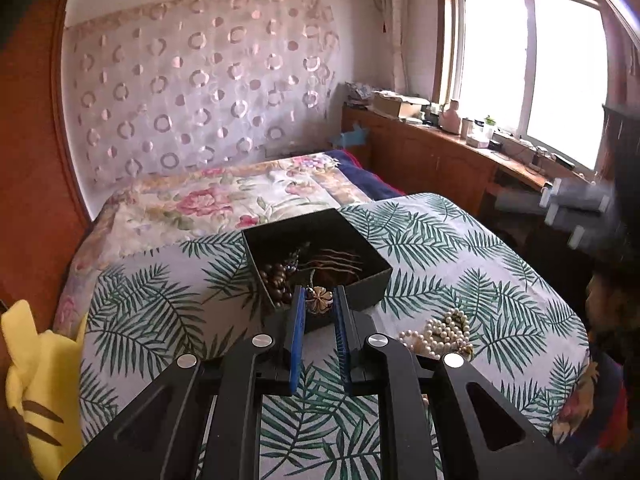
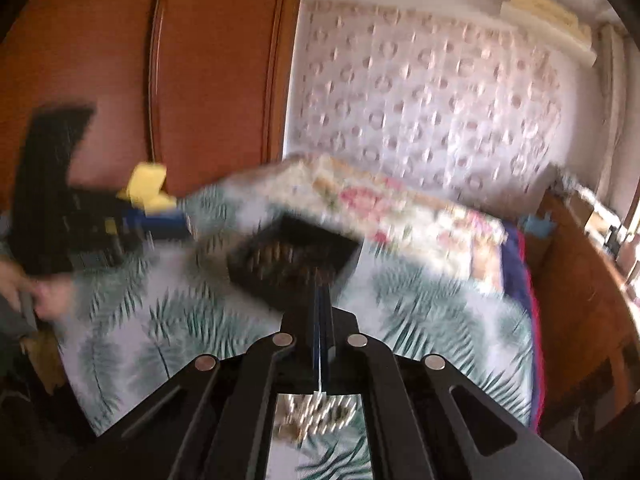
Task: Organize jewelry
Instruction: 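Carry the brooch over the box with the left gripper while the right regrasps the pearls, then drop the brooch into the box with the left gripper while the right lowers the pearls in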
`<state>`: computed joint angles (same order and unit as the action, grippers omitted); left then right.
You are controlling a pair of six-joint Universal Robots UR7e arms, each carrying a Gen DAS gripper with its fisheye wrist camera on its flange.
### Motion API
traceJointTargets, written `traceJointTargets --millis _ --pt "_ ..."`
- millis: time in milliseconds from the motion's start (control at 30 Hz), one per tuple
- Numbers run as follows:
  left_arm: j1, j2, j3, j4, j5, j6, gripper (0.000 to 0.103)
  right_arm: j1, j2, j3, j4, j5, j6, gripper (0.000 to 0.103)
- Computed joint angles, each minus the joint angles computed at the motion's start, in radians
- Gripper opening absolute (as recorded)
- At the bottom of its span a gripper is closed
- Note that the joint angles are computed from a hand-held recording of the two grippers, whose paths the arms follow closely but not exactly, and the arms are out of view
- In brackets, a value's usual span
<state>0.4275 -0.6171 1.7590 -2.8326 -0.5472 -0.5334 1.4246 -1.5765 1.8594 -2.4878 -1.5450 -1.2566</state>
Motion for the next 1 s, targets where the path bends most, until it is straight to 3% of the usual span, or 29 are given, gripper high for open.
traceJointTargets --millis 133,167,333,533,667,767,1000 --pt "0.004 0.006 0.013 -0.028 -0.015 0.009 0.013 -0.05 0.019 0.036 0.008 -0.054 -0.014 0.027" --pt "0.005 0.008 0.017 -0.036 -0.019 0.014 0.013 -0.059 0.014 0.05 0.008 -0.057 -0.022 0.028" --pt "0.013 0.022 0.026 -0.075 -0.05 0.022 0.013 -0.073 0.026 0.082 0.012 -0.122 -0.034 0.028" --pt "0.023 0.039 0.016 -0.077 -0.062 0.047 0.013 -0.052 0.102 0.064 -0.062 -0.214 -0.021 0.03" --pt "0.035 0.035 0.01 -0.074 -0.078 0.048 0.013 -0.037 0.132 0.026 -0.02 -0.225 0.028 0.029" --pt "0.043 0.026 0.005 -0.064 -0.085 0.038 0.013 -0.034 0.134 0.01 0.017 -0.223 0.035 0.017" --pt "0.053 0.022 -0.018 -0.046 -0.091 0.048 0.013 -0.051 0.114 -0.013 0.081 -0.172 0.067 0.016"
